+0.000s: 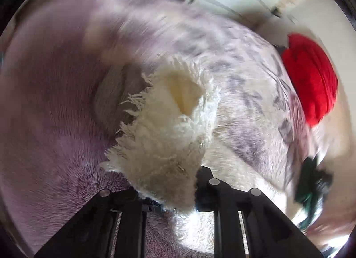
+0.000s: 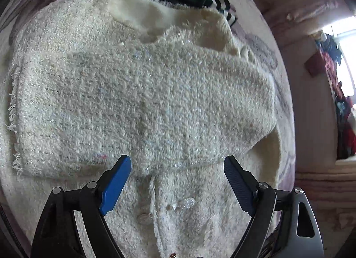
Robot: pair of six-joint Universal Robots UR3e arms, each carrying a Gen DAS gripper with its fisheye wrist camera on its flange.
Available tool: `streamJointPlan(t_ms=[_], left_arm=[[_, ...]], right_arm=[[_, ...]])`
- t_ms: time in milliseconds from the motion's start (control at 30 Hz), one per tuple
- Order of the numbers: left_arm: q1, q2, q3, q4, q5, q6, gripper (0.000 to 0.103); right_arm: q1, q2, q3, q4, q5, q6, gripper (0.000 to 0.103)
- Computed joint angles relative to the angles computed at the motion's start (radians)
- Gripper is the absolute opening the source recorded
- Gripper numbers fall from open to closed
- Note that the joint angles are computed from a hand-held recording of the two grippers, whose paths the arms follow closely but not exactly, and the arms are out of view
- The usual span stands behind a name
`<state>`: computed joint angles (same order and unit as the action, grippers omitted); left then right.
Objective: Fold large clothes
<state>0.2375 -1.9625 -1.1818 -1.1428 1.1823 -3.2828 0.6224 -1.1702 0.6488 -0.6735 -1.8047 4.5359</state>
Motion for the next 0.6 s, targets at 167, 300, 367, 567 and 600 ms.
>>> streamJointPlan(t_ms=[167, 300, 367, 567, 600], left_arm=[[-0.169, -0.010, 0.204, -0.070, 0.190, 0.139, 0.012], [-0.259, 0.028, 0.297, -0.143, 0.223, 0.262, 0.012], [-0.330, 0.048, 0.348, -0.182, 0.237, 0.287, 0.012], [-0.640, -0.159, 0.874, -0.481, 0.282, 0.201, 0.012], [-0.700, -0.215, 0.978, -0.530, 0.285, 0.175, 0.012]], right_arm=[[0.002, 0.005, 0.042, -0.075, -0.037, -0.073, 0.087], [-0.011, -0.112, 0.258, -0.252, -0.028, -0.089, 0.087], [-0.043, -0.246, 0.458, -0.375, -0.008, -0.107, 0.087], [-0.153, -0.688, 0.833, -0.445, 0.064, -0.132, 0.087], [-0.186, -0.779, 0.885, -0.420, 0.076, -0.145, 0.087]])
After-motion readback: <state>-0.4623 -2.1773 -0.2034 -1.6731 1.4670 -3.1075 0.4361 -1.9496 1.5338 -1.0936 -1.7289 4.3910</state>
